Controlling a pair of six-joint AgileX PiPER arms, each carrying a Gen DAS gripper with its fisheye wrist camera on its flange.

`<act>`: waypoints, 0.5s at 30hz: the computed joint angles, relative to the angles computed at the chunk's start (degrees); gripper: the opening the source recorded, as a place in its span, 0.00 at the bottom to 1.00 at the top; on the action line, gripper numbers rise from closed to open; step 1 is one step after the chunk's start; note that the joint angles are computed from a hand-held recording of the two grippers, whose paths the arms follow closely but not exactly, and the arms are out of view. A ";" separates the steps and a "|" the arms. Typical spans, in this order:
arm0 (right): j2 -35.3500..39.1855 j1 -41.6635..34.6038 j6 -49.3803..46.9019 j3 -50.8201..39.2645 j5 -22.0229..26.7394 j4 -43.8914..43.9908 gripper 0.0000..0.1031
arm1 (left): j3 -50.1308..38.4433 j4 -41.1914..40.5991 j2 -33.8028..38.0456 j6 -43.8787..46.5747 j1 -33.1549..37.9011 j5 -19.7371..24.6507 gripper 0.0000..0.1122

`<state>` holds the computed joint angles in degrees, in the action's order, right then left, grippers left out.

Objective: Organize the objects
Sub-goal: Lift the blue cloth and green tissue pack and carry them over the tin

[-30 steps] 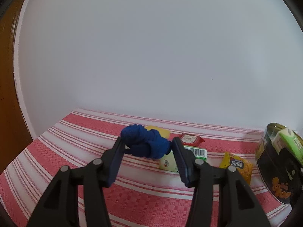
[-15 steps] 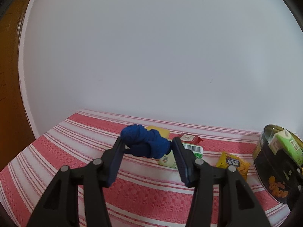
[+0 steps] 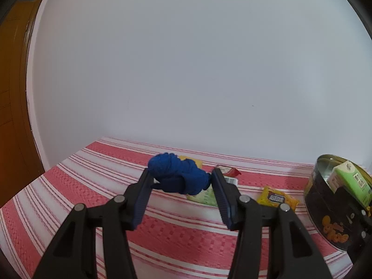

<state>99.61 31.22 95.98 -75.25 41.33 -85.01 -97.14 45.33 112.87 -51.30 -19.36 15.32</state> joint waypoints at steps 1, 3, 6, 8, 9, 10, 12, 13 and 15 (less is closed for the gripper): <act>-0.42 -0.03 0.03 0.49 0.10 0.00 0.51 | 0.37 1.08 -0.24 -0.96 -0.29 0.04 0.46; -1.59 -0.28 0.31 1.84 0.18 0.09 0.51 | 1.75 7.56 -0.94 -6.82 -1.33 0.24 0.46; -3.56 -1.05 1.00 4.24 -0.05 -0.01 0.51 | 3.82 15.33 -2.02 -14.27 -2.73 0.52 0.46; -5.22 -1.34 1.21 6.19 0.04 -0.21 0.51 | 4.86 18.29 -2.64 -17.19 -3.57 0.70 0.46; -6.08 -1.53 1.32 7.23 0.03 -0.50 0.51 | 5.44 19.37 -2.98 -18.34 -4.04 0.53 0.46; -7.02 -1.66 1.53 8.40 0.26 -0.92 0.51 | 5.76 20.20 -3.15 -19.20 -4.37 0.47 0.46; -8.77 -2.19 2.09 10.57 0.39 -1.67 0.51 | 6.86 22.63 -3.76 -21.91 -5.16 0.20 0.46; -9.94 -2.53 2.20 11.91 0.48 -1.88 0.51 | 7.37 23.70 -4.04 -23.08 -5.60 0.08 0.46; -11.81 -3.23 2.30 13.96 0.50 -2.10 0.51 | 8.14 26.01 -4.45 -25.41 -6.62 0.26 0.46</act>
<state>87.80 27.98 98.28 -61.29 41.83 -87.11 -89.00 71.35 108.41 -76.71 -25.98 15.59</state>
